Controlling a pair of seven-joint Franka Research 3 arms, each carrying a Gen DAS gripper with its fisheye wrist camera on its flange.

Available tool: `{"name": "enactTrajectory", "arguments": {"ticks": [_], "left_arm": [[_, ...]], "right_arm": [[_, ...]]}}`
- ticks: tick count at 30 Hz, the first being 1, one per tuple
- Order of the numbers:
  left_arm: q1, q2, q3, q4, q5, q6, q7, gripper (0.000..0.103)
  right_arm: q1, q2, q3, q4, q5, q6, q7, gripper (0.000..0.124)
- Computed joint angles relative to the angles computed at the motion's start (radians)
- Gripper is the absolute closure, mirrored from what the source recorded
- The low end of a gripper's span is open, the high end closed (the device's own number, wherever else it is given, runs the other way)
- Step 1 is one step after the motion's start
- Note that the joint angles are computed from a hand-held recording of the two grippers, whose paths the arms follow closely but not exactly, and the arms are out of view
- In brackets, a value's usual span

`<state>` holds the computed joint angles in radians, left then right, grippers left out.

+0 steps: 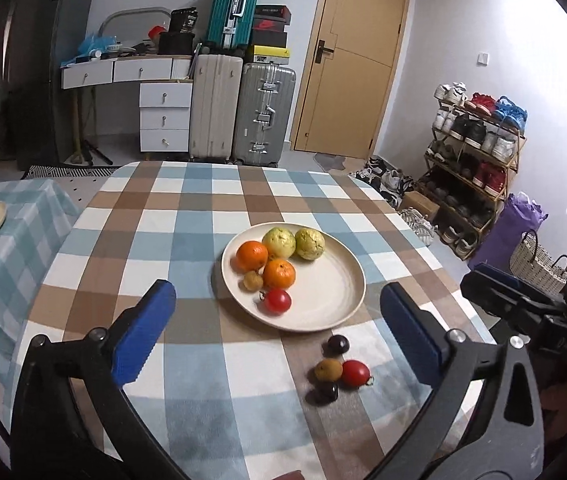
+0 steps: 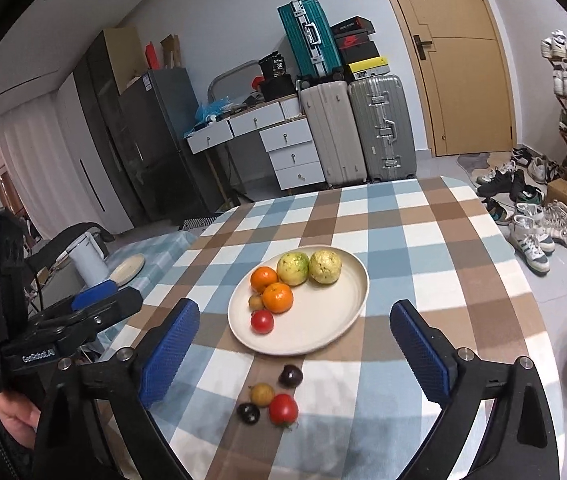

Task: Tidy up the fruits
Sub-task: 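Move the right tool down to the second red tomato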

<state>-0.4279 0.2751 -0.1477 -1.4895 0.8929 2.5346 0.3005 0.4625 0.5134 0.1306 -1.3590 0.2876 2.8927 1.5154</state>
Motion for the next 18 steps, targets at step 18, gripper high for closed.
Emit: {"name": "enactTrajectory", "arguments": {"ticks": [18], "left_arm": [[0.000, -0.084, -0.047, -0.154, 0.051, -0.039, -0.094, 0.001]], "right_arm": [[0.048, -0.134, -0.048, -0.236, -0.088, 0.039, 0.055, 0.021]]}}
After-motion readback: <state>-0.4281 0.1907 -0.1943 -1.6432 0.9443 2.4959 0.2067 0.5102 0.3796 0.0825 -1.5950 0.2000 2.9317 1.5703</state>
